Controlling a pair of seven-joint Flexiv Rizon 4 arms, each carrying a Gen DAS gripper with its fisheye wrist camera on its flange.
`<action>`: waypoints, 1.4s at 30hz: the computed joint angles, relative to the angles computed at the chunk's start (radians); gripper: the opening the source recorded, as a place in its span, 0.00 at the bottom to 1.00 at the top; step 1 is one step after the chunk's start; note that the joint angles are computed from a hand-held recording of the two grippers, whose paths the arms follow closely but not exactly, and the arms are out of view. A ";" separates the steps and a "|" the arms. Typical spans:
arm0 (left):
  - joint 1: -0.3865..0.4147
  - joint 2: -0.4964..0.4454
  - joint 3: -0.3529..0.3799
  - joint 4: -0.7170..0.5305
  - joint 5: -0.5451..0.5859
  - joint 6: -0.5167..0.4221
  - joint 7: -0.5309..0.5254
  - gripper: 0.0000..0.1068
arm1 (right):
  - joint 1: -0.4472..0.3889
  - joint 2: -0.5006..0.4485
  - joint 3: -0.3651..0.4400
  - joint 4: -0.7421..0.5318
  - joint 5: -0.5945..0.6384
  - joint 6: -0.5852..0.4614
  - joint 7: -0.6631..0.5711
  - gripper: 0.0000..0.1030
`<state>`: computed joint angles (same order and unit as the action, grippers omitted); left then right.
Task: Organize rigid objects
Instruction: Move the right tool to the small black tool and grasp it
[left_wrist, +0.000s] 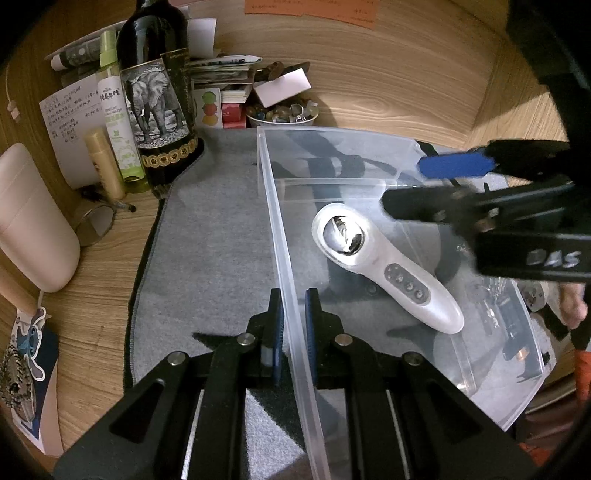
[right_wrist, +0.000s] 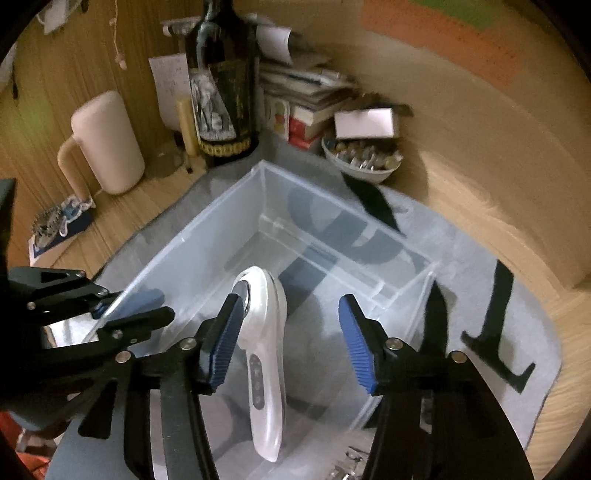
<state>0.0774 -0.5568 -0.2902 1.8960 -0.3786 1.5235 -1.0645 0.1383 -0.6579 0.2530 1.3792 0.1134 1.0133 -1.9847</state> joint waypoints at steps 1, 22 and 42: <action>0.000 0.000 0.000 0.000 0.000 0.000 0.000 0.10 | -0.003 0.008 0.001 0.010 0.004 0.019 -0.005 0.58; -0.011 0.001 0.019 -0.006 0.001 -0.017 -0.001 0.10 | -0.057 0.108 -0.078 0.263 -0.115 0.341 0.108 0.79; -0.019 0.004 0.033 0.000 0.008 -0.019 -0.010 0.10 | -0.130 -0.090 -0.043 0.031 -0.144 0.057 0.159 0.58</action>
<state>0.0587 -0.5530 -0.2577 1.8965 -0.3709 1.5049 -1.0749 0.0082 -0.7475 0.2097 1.4104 -0.0301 1.0704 -1.8260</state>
